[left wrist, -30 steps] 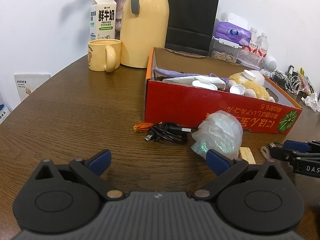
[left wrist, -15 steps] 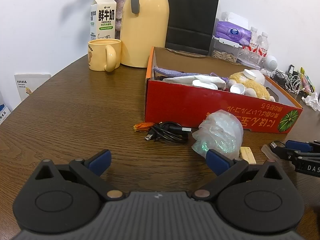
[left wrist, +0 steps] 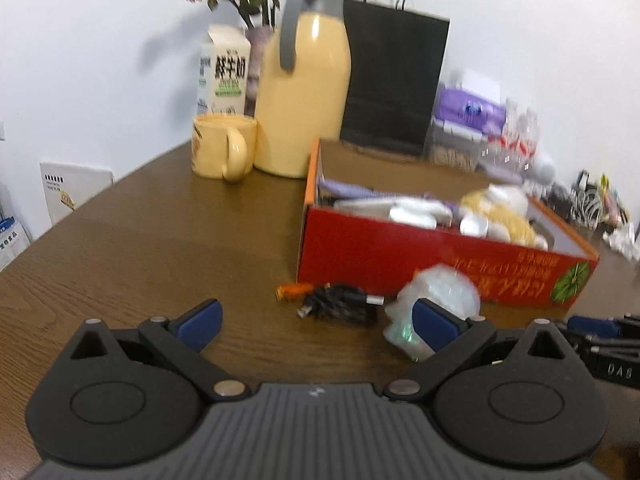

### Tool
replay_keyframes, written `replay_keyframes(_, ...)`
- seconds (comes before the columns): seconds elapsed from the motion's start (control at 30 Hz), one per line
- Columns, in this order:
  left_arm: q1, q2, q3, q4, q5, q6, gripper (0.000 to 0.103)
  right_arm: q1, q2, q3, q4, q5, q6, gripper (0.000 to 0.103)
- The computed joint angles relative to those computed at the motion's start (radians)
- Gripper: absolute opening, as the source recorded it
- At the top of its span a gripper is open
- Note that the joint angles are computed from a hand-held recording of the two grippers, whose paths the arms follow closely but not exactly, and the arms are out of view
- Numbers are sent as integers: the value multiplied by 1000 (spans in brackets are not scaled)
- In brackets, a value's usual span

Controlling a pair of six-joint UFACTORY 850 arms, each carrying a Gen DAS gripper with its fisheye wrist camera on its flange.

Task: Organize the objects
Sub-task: 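Grasp the black USB cable coil with the right tool, then grasp the clear iridescent plastic bag with the left tool while the right tool holds the cable, then carry the plastic bag and cable coil over the cardboard box with both tools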

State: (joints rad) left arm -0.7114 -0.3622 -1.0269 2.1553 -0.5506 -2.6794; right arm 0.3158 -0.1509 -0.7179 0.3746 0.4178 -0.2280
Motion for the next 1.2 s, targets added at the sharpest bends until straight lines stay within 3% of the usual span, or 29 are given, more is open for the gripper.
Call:
replay_keyframes(0.37,-37,-55,-100,22,55,70,103,-3,39,39,-62,70,60,41)
replay_keyframes(0.63,-47,-128,-199,-125,88,231,103,-6,55,59,-81,111,94,41)
replay_keyframes(0.77,-44,-130,-198,-133,105,241,87,-3,57,63,-72,122,91,41)
replay_keyframes(0.83,-40,-128,-194,-111,124,229,67,-2,58,64,-70,124,89,41)
replay_keyframes(0.87,-40,-127,-192,-101,134,229,50,-3,58,64,-71,124,90,41)
replay_keyframes(0.9,-41,-126,-188,-79,137,215,45,-3,58,64,-71,124,90,41)
replay_keyframes(1.0,-44,-112,-161,35,123,124,43,-2,59,64,-70,124,89,41)
replay_keyframes(1.2,-56,-98,-142,69,82,91,42,-2,60,68,-81,137,98,41)
